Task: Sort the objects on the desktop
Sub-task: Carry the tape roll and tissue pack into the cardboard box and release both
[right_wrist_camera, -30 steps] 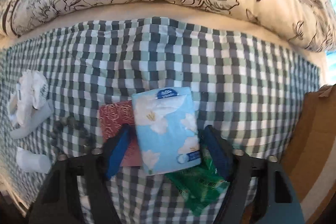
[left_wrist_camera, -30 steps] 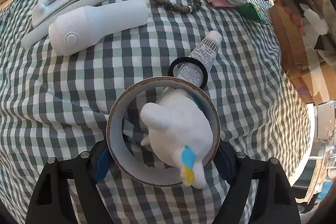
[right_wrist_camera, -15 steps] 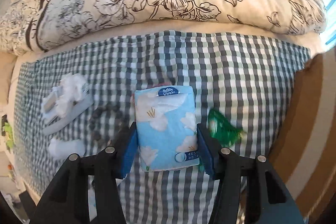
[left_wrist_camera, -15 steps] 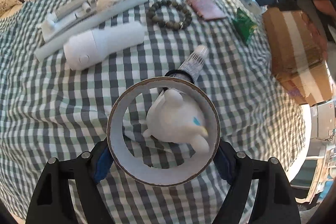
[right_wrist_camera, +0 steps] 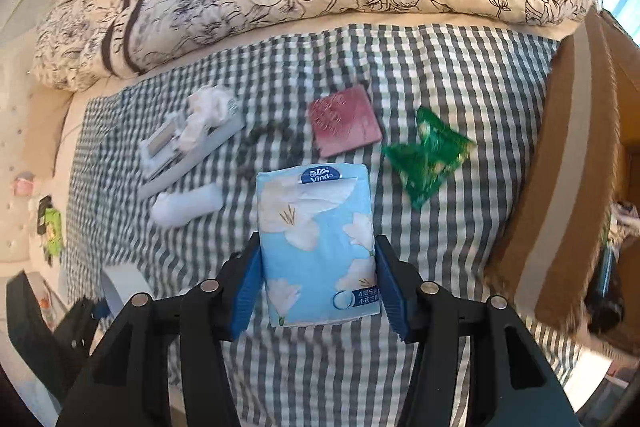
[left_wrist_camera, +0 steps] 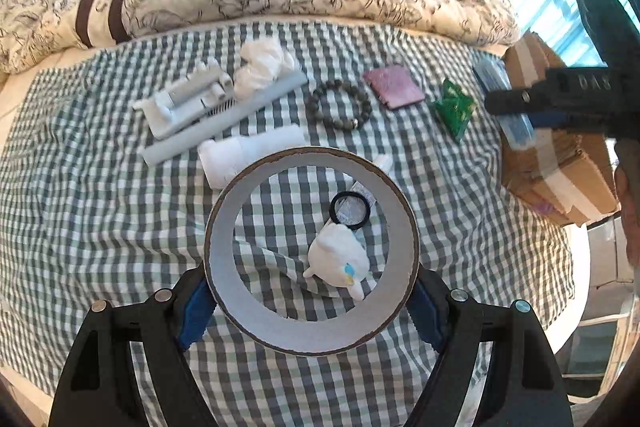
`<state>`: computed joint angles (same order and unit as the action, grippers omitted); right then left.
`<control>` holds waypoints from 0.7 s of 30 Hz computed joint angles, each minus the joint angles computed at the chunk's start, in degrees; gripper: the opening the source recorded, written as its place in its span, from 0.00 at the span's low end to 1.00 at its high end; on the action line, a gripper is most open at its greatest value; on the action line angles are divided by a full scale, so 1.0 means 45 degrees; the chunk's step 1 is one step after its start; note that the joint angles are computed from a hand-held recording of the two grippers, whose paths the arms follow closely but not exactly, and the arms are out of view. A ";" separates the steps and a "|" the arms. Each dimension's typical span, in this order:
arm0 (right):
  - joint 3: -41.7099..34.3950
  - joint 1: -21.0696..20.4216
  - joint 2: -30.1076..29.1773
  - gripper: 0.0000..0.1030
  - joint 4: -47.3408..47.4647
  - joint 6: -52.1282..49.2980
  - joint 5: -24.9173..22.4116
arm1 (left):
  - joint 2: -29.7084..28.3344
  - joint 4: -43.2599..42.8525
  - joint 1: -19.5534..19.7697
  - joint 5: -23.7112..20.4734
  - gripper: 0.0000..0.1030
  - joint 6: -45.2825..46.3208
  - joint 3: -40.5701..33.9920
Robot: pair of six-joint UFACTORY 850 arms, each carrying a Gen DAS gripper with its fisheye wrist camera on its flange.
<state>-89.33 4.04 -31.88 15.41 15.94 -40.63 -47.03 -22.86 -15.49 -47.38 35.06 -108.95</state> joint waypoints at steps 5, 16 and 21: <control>0.0785 -0.0002 0.1056 0.51 0.0474 -0.0317 0.0189 | 0.0508 -0.0244 -0.0173 0.0133 0.80 0.0315 0.0102; 0.2132 -0.0851 0.3246 0.51 -0.0179 -0.0357 0.0715 | -0.0091 -0.0698 -0.1737 -0.0811 0.80 -0.0065 -0.2506; 0.3153 -0.1855 0.4347 0.51 -0.0825 0.0189 0.0872 | -0.0541 -0.1108 -0.2783 -0.1187 0.80 0.0356 -0.3592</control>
<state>-75.14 -4.31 -12.32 11.70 16.79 -36.71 -49.47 -27.85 -28.01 -52.72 36.66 -125.12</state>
